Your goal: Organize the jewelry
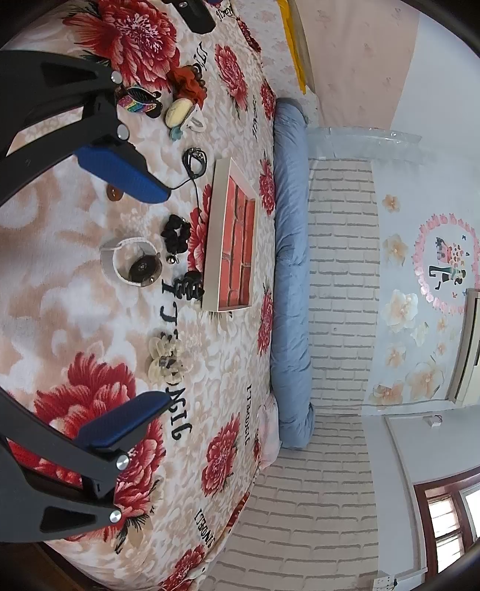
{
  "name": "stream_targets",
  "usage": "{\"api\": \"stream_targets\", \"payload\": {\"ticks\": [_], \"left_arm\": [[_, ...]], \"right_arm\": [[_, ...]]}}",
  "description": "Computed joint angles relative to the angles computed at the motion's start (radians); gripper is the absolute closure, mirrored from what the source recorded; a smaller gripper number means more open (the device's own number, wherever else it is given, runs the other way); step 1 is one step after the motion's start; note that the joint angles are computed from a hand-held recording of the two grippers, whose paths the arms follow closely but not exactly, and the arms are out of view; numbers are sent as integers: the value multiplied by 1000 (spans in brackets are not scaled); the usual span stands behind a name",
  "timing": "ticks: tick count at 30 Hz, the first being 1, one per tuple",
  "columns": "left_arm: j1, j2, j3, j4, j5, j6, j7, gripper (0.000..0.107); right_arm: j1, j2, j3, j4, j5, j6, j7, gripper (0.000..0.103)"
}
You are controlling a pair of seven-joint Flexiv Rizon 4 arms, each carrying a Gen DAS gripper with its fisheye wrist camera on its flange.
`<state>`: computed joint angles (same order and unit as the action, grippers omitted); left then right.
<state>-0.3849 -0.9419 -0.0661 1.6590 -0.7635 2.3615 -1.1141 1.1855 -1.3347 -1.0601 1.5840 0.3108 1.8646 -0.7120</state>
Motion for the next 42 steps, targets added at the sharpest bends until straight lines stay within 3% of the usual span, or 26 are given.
{"api": "stream_targets", "payload": {"ticks": [42], "left_arm": [[1,13,7,12,13,-10,-5,9]], "right_arm": [[5,8,5,21,6,4,3,4]]}}
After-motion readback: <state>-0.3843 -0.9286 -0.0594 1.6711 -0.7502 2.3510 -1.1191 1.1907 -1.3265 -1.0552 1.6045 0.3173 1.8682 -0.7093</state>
